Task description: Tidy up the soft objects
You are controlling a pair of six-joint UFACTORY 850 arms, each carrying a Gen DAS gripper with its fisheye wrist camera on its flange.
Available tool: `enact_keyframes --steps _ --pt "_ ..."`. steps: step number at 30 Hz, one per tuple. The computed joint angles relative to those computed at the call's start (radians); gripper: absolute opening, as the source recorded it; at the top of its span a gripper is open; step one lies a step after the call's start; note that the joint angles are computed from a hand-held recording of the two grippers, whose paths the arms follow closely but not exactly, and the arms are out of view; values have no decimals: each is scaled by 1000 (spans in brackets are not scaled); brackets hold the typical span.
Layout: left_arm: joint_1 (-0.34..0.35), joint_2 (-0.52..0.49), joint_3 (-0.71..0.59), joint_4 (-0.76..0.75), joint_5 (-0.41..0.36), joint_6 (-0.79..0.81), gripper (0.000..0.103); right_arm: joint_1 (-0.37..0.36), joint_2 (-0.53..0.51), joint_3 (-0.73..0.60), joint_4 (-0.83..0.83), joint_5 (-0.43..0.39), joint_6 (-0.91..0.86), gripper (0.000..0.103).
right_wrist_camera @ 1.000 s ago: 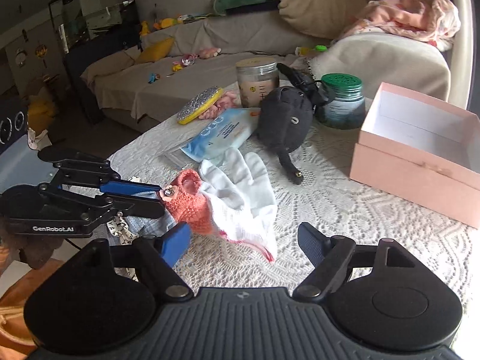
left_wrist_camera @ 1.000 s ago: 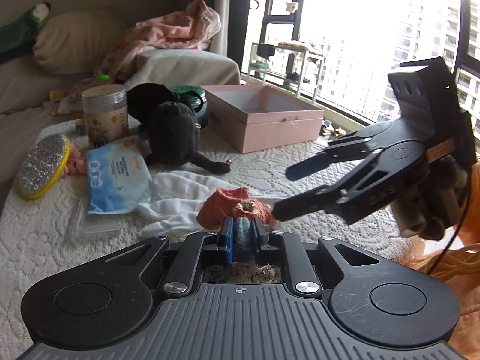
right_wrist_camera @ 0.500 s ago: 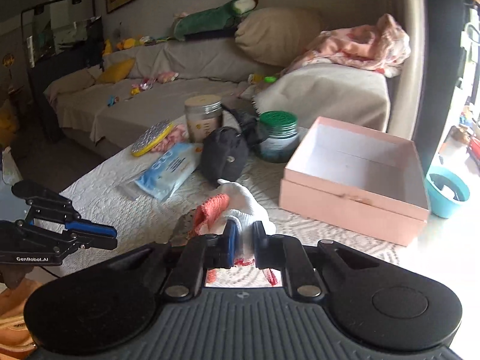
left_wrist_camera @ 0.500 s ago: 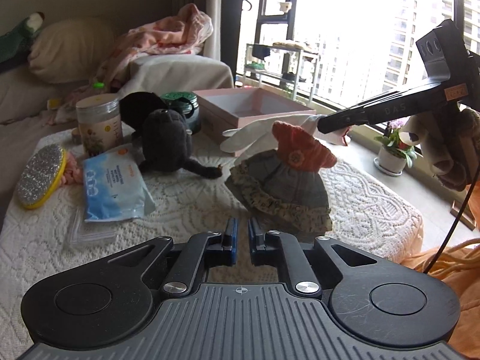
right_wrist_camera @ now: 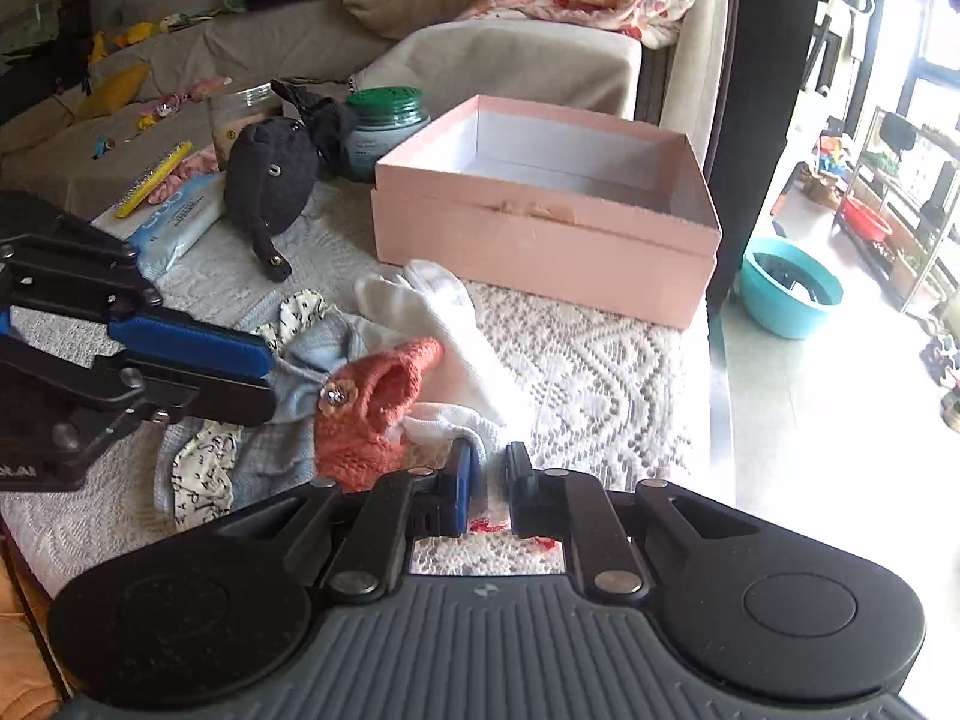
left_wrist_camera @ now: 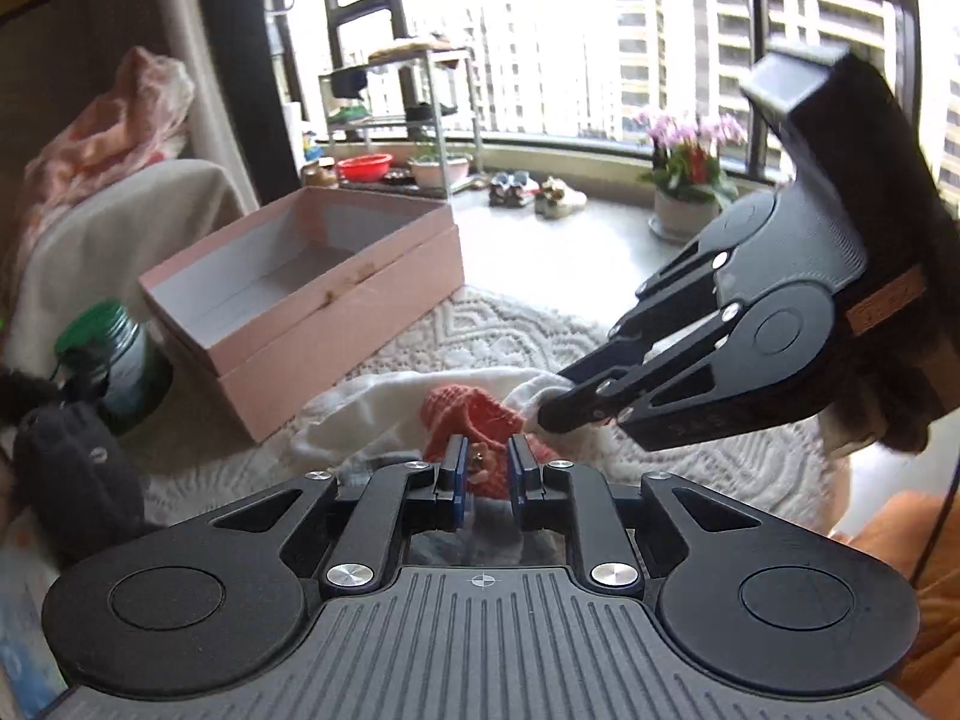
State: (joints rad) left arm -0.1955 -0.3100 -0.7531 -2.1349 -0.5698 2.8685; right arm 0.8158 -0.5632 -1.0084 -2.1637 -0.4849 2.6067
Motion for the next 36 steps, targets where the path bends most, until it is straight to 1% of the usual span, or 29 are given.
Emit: enact_keyframes --steps 1,2,3,4,7,10,11,14,16,18,20,21,22,25,27,28,29,31,32,33,34,36 --pt "-19 -17 -22 -18 51 47 19 -2 -1 8 -39 -6 42 13" --pt "-29 -32 -41 -11 89 61 20 -1 0 17 -68 -20 70 13" --pt "-26 -47 -59 36 100 39 21 -1 0 23 -92 -27 90 15" --pt "-17 -56 -70 94 91 2 21 0 0 29 -119 -35 113 18" --pt "12 -75 -107 275 81 -132 21 5 -6 44 -171 -72 158 20" --pt "29 -100 -137 371 48 -256 21 4 -8 52 -214 -91 197 24" --pt "34 -107 -140 377 35 -273 21 3 -10 48 -216 -91 199 25" --pt "45 -113 -131 340 0 -242 21 3 -21 29 -193 -88 175 25" --pt "50 -111 -115 293 -19 -228 19 6 -27 18 -158 -86 139 25" --pt "52 -100 -86 217 -34 -172 16 7 -28 9 -132 -77 120 23" --pt "53 -76 -55 165 -31 -122 12 2 -20 11 -117 -64 126 18" --pt "57 -60 -40 159 -28 -117 8 -1 -12 14 -116 -55 136 15" --pt "64 -39 -20 158 -25 -114 8 -3 -4 20 -119 -52 146 14" --pt "97 12 29 139 -9 -75 8 8 24 45 -88 -84 128 13" --pt "112 33 56 76 22 -1 8 15 42 59 -79 -98 124 13" --pt "123 40 64 62 28 8 8 19 49 65 -76 -102 120 13" --pt "140 43 67 83 13 -25 8 22 54 67 -67 -105 108 13" --pt "177 45 56 210 -71 -193 8 27 54 63 -46 -104 77 13" --pt "184 47 45 275 -105 -286 9 27 49 58 -42 -95 67 13" --pt "177 48 33 319 -117 -353 10 26 42 50 -35 -83 58 13" --pt "158 50 24 338 -111 -383 10 23 30 38 -21 -69 42 13" --pt "106 51 16 321 -67 -357 11 21 8 18 31 -57 -4 13"
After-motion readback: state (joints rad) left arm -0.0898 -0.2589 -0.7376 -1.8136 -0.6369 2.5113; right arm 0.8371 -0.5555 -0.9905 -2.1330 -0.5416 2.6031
